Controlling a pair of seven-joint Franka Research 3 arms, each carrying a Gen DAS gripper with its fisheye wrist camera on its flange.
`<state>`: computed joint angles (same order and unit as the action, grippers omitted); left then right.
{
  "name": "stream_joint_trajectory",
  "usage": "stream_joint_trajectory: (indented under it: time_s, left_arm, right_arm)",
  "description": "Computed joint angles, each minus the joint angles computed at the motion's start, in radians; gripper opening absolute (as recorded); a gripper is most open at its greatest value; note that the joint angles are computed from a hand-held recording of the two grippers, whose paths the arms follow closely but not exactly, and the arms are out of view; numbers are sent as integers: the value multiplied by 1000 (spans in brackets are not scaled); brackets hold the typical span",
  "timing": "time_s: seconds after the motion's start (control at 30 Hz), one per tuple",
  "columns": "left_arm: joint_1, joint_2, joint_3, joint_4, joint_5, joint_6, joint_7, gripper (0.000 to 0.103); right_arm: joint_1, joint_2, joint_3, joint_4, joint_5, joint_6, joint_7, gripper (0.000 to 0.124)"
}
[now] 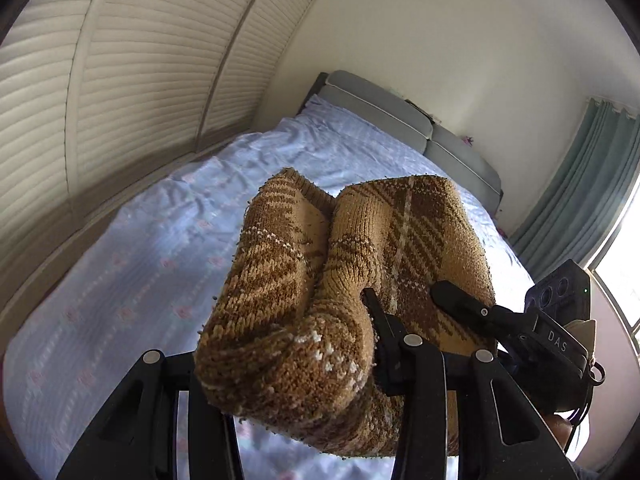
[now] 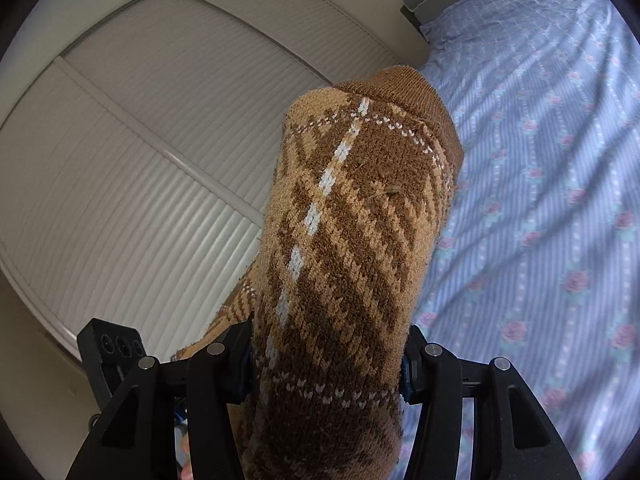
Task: Fold small clothes
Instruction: 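Grasp the folded sweater bundle with the left gripper and lift it, then carry the bundle to the bed corner with the left gripper and release it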
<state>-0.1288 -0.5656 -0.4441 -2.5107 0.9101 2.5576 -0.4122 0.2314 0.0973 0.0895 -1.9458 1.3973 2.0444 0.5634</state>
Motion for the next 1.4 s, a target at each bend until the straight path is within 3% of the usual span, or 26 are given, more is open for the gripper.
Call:
stream_joint_trajectory:
  time_s: [0.1,0.2,0.33,0.43,0.5,0.53,0.63,0.7,0.77,0.83,0.93,1.0,1.07,1.27,1.4]
  left_arm:
    - [41,-43,56,-67,45,58,17,43]
    - [103,-54,69,-130,92,130,-14,44]
    - [167,33,66,-163,132,207,-46,47]
    - [211,79,19,-162,214,221,-156,55]
    - [205,83,-14,-161,253,157,-233,77]
    - [196,85,-13,-164,262,140,-260,81]
    - [134,66,15,-175,238,91,-244,82]
    - [56,32,4,-167,146,-56,-149,82]
    - [1,30,-49,-116,83,-262,-90,82]
    - [-40,37,-91,-74,78,-382,-78,82]
    - [-73,70,-107,-26,147,-413,-96,83]
    - [-82,102,-87,-10,222,-375,-117,88]
    - [-91,150,-67,18,261,-373,-108,89]
    - [-120,203,45,10,319,-270,-123,89]
    - [-123,230,68,10,297,-247,-118,89]
  right_arm:
    - [38,82,39,88,9,47,38,54]
    - [60,165,71,166,-12,95,54,54]
    - [86,235,104,207,-71,172,111,54]
    - [100,303,122,257,-132,232,102,56]
    - [82,312,131,255,-144,244,68,63]
    - [79,308,134,246,-153,260,61,69]
    - [62,266,128,206,-209,266,33,74]
    - [75,227,123,171,-257,317,-14,75]
    - [90,210,124,162,-301,366,-66,75]
    - [101,155,121,114,-329,433,-136,82]
    - [94,71,130,37,-213,556,-373,94]
    - [83,55,126,44,-80,531,-551,94]
    - [94,67,112,83,-79,477,-588,94]
    - [107,174,116,227,-219,350,-440,93]
    - [113,209,117,243,-307,315,-383,93]
